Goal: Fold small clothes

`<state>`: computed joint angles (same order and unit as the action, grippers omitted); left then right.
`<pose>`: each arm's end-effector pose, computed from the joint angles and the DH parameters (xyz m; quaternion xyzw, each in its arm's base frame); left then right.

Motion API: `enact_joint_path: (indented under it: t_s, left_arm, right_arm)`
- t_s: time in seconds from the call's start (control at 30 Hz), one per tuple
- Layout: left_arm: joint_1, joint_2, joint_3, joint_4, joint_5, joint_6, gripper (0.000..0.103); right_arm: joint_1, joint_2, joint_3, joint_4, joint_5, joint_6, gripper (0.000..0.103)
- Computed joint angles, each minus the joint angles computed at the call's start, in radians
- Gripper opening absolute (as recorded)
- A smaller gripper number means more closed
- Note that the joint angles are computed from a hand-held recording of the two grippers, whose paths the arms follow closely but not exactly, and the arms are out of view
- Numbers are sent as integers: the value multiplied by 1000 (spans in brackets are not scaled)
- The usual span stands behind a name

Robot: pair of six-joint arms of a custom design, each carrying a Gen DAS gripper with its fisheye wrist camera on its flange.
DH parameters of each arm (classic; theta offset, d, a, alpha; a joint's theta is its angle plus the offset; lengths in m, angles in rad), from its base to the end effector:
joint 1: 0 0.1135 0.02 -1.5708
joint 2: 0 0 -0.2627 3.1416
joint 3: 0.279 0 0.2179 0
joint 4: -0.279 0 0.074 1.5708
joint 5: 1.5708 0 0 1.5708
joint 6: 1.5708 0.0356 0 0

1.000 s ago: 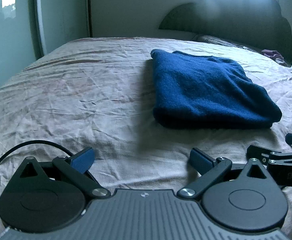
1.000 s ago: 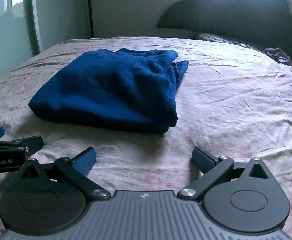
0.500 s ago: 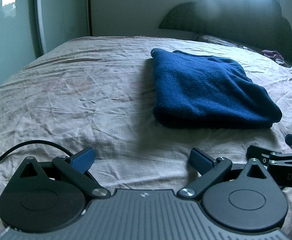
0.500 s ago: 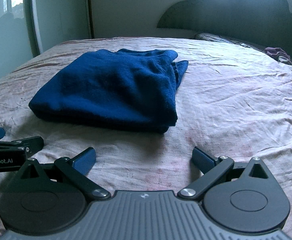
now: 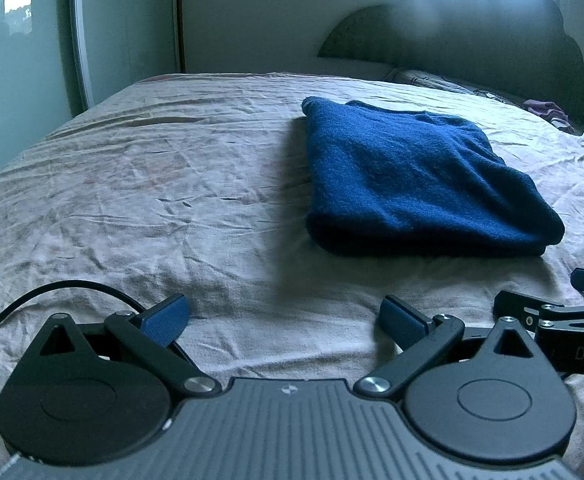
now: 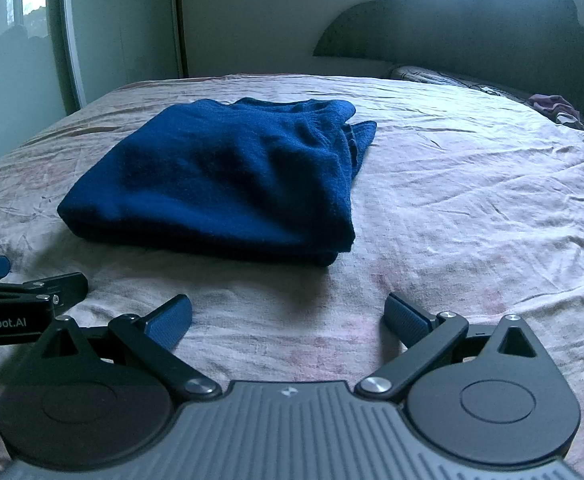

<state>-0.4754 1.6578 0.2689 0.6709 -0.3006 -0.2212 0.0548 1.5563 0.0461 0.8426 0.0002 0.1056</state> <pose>0.2014 -0.0918 0.1090 0.0527 0.9008 -0.0114 0.4309 0.1746 0.0096 0.1029 0.0229 0.8995 0.0349 0.4350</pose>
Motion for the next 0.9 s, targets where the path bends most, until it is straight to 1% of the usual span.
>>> enact_joint_path:
  t_s: [0.9]
  left_arm:
    - [-2,-2,1,-3,-2,-2,103]
  right_arm:
    - [-7,1,1,1,-9,-2,103]
